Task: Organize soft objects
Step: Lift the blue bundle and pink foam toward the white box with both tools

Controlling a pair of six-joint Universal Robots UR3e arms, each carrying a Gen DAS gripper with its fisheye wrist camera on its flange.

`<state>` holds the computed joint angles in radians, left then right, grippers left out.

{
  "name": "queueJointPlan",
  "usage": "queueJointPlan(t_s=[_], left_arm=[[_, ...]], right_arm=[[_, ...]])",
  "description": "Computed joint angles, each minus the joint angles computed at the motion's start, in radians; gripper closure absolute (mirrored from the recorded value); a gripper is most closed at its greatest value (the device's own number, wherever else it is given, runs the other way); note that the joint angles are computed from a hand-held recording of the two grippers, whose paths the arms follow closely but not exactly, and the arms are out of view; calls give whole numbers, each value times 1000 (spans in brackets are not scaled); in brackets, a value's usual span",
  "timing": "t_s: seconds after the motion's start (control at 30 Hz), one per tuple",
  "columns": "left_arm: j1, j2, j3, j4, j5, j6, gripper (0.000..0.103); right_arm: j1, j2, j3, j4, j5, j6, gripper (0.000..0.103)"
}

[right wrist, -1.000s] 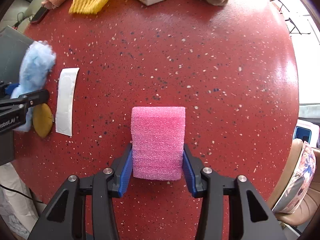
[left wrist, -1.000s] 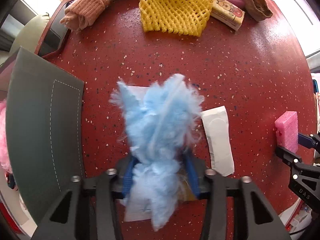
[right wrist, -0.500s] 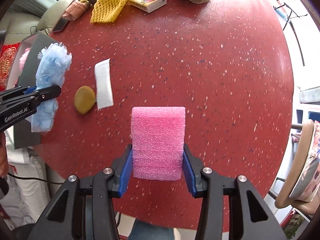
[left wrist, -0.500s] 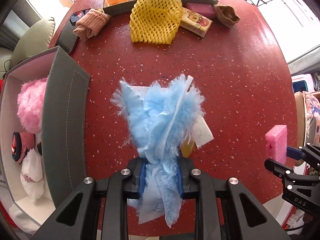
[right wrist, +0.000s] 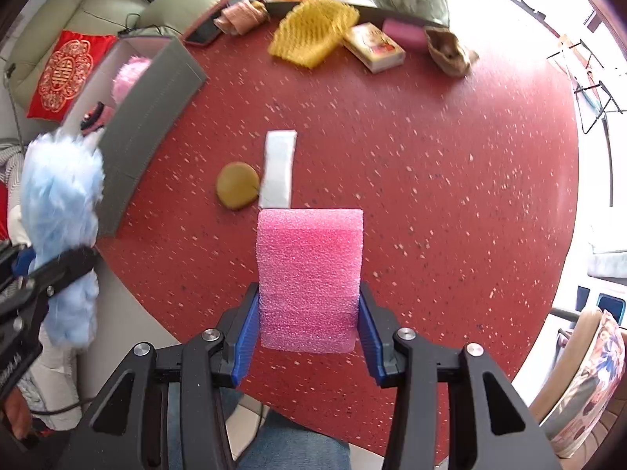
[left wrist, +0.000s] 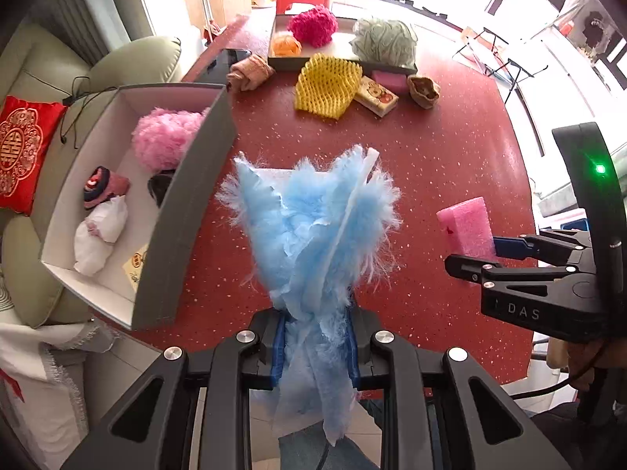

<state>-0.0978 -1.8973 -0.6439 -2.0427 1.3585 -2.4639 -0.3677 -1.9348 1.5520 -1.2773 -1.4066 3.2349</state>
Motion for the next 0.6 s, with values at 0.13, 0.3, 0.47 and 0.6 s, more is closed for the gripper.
queueJointPlan(t_s=[0.13, 0.3, 0.47, 0.6], left_arm=[[99, 12, 60, -39, -45, 46, 78], [272, 50, 78, -99, -98, 164, 78], [424, 48, 144, -185, -117, 289, 78], [496, 41, 179, -208, -129, 301, 78]], right_arm=[[122, 85, -93, -63, -32, 108, 54], [291, 199, -173, -149, -67, 303, 54], [463, 331, -305, -179, -102, 487, 54], [555, 454, -448, -167, -114, 522, 54]])
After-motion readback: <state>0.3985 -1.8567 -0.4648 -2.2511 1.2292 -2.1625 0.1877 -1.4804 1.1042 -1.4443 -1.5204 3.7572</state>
